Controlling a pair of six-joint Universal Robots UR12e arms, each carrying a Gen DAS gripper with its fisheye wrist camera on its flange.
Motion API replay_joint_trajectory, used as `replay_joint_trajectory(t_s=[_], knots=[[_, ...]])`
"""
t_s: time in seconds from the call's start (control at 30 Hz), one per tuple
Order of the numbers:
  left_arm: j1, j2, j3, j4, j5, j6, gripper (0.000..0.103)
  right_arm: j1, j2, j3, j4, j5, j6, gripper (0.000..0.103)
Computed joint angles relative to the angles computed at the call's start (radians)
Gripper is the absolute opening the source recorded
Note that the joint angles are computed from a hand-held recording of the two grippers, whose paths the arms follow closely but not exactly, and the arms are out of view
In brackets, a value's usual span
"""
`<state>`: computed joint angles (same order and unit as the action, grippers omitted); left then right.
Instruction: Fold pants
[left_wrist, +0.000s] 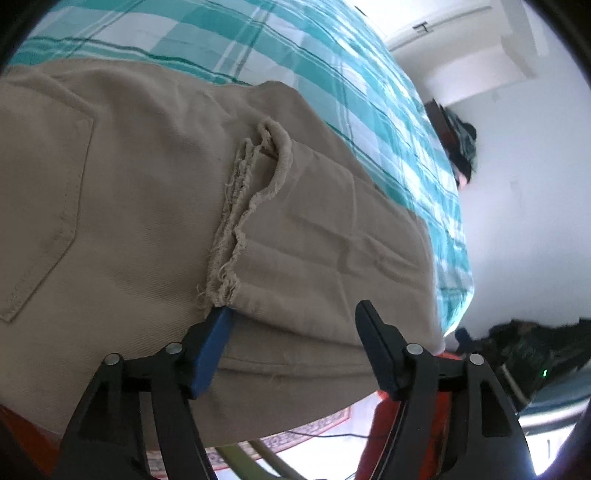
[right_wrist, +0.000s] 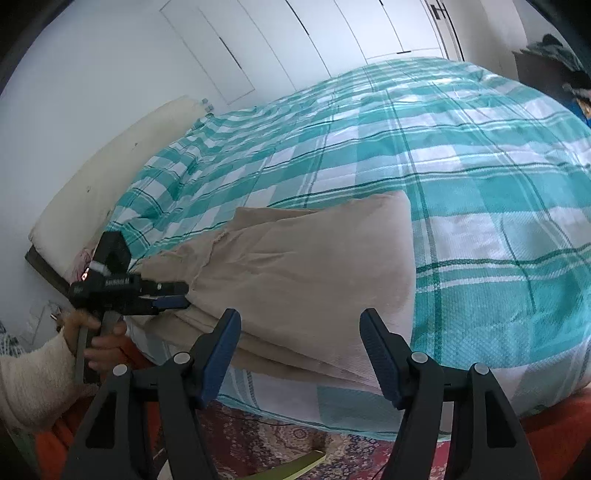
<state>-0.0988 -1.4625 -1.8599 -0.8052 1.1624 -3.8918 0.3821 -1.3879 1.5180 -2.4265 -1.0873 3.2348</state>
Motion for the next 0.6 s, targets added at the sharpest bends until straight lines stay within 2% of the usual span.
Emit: replay_joint_trajectory(t_s=[0.23, 0.3, 0.33, 0.37, 0.4, 0.43, 0.47, 0.53, 0.6], knots=[[0.000, 0.002, -0.019, 0.056, 0.013, -0.123, 0.071, -0.003, -0.005, 0.009, -0.014, 0.001, 0.009, 0.067], [-0.006, -0.008, -0.009, 0.055, 0.043, -0.144, 0.066, -0.003, 0.000, 0.005, -0.011, 0.005, 0.016, 0.067], [-0.010, -0.013, -0.002, 0.045, 0.060, -0.148, 0.057, -0.003, 0.001, 0.004, -0.011, 0.005, 0.017, 0.067], [-0.013, -0.016, 0.004, 0.035, 0.076, -0.150, 0.042, -0.003, 0.002, 0.003, -0.012, 0.005, 0.017, 0.067], [-0.015, -0.018, 0.007, 0.023, 0.087, -0.151, 0.033, -0.003, 0.001, 0.004, -0.016, 0.002, 0.016, 0.067], [-0.016, -0.018, 0.008, 0.013, 0.097, -0.155, 0.012, -0.003, 0.000, 0.006, -0.022, 0.001, 0.017, 0.067], [-0.012, -0.016, 0.002, 0.009, 0.099, -0.170, 0.006, -0.003, -0.002, 0.009, -0.027, -0.002, 0.019, 0.067], [-0.002, -0.005, -0.025, 0.054, 0.080, -0.211, 0.003, -0.005, -0.005, 0.014, -0.039, -0.014, 0.031, 0.067], [-0.007, 0.001, -0.028, 0.064, 0.094, -0.207, 0.002, -0.010, -0.007, 0.020, -0.048, -0.022, 0.054, 0.067]])
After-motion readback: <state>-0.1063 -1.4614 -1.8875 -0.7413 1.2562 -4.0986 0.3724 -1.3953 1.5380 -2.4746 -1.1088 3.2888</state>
